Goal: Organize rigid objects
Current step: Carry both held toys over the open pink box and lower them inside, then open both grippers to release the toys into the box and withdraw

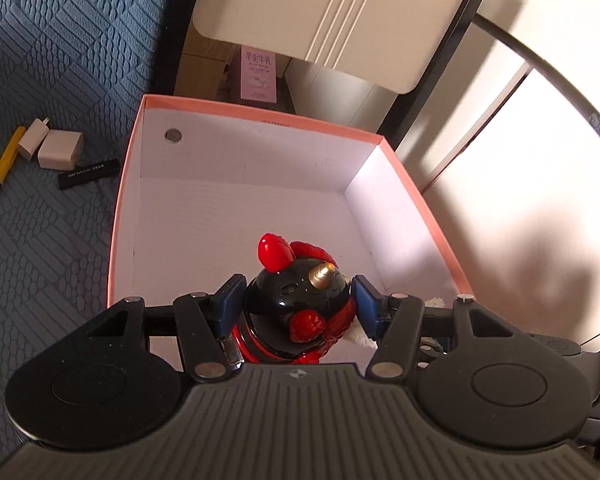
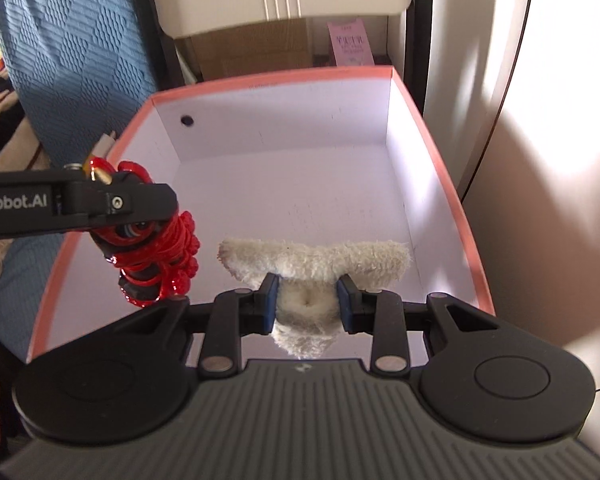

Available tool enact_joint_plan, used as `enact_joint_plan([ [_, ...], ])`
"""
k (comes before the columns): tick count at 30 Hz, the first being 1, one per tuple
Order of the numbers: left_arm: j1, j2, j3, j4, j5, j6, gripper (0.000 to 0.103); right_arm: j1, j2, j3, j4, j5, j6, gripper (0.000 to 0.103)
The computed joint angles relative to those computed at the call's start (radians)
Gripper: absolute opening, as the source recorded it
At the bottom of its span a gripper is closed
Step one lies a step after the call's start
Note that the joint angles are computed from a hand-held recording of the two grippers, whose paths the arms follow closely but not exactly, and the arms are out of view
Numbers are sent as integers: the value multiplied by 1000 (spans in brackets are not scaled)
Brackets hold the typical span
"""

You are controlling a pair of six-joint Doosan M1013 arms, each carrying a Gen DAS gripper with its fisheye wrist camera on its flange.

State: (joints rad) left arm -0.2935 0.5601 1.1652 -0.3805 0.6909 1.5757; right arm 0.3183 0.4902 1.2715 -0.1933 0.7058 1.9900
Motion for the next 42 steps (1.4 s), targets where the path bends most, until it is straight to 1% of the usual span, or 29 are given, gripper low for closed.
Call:
enact_joint_plan([
  [4,-1,17,-19,19,35,-12,64,-11,7,4,25,13,-12,34],
  [7,1,26,-30,21,47,-19,64,-15,5,12,32,17,-27,34],
  [12,3,23,-23,20,33,-23,64,-19,5,13,39,24,-23,34],
  [13,4,18,-16,7,25,-12,64,-20,5,11,42,28,-24,35],
  [16,5,3,-2,-1,5,22,69,-19,1,7,37,32,-20,36],
  [17,6,-3,3,2,-2,25,70,-18,-1,6,37,29,-18,39],
  [18,8,-11,11,-4,-12,30,70,-17,-3,4,40,26,-15,43],
  [19,11,-19,20,-21,-20,46,70,-14,-4,1,32,26,-1,55],
  [20,14,-27,27,-35,-27,59,70,-9,-5,-3,5,28,27,60],
  [22,18,-44,41,-45,-45,72,70,4,-12,-5,-52,18,74,60],
  [26,29,-84,75,-70,-96,110,70,22,-30,-9,-110,-6,125,60],
  [32,47,-158,142,-78,-200,169,70,54,-57,-12,-206,-57,191,60],
  [34,58,-182,163,-109,-224,193,70,66,-65,-12,-234,-73,214,60],
  [37,77,-215,193,-201,-253,276,70,84,-73,-15,-259,-93,238,60],
  [39,85,-234,212,-224,-277,302,70,94,-75,-22,-261,-106,233,60],
  [42,101,-254,234,-287,-290,374,70,113,-71,-37,-280,-115,227,61],
])
